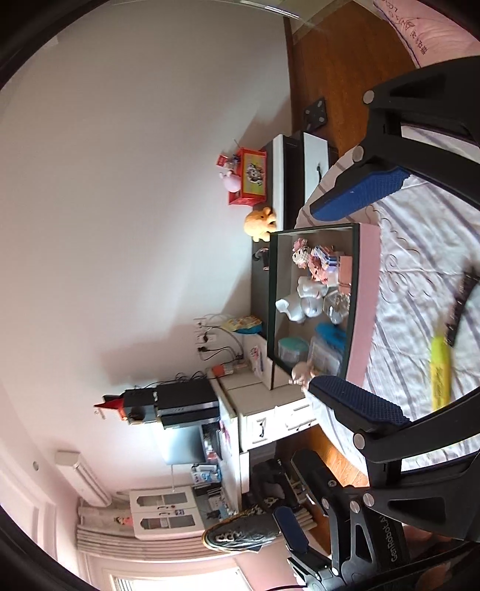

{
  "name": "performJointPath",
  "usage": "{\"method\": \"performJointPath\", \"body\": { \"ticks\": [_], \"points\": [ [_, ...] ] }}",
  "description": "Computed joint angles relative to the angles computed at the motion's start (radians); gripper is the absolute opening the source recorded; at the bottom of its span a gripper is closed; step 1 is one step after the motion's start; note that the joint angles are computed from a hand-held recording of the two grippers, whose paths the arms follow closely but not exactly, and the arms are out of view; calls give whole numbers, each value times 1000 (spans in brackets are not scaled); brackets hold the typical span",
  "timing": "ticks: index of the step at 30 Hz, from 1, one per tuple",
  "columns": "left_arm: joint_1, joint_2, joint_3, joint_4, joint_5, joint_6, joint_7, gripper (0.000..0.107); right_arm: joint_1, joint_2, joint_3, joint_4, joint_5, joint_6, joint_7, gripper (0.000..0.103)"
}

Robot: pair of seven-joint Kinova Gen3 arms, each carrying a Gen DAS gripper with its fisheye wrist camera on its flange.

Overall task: Organize rigid objects
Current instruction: 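Lift both open tools away from the pink box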

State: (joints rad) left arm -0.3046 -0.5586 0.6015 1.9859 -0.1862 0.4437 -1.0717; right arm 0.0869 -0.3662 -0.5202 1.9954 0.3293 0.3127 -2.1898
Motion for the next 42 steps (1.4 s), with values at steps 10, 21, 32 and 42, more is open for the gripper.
{"method": "performJointPath", "body": {
  "ticks": [10, 21, 32, 42],
  "points": [
    [88, -257, -91, 54, 78, 133, -22, 103, -4, -298, -60, 81, -132, 106, -6, 88],
    [96, -386, -124, 27, 152, 219, -74, 103, -3, -480, -44, 77, -244, 177, 82, 103],
    [68, -422, -124, 9, 193, 246, -110, 103, 26, -527, -45, 64, -310, 194, 141, 103],
    [65, -390, -112, 11, 213, 246, -135, 103, 29, -514, -34, 78, -335, 191, 169, 103]
  ]
}}
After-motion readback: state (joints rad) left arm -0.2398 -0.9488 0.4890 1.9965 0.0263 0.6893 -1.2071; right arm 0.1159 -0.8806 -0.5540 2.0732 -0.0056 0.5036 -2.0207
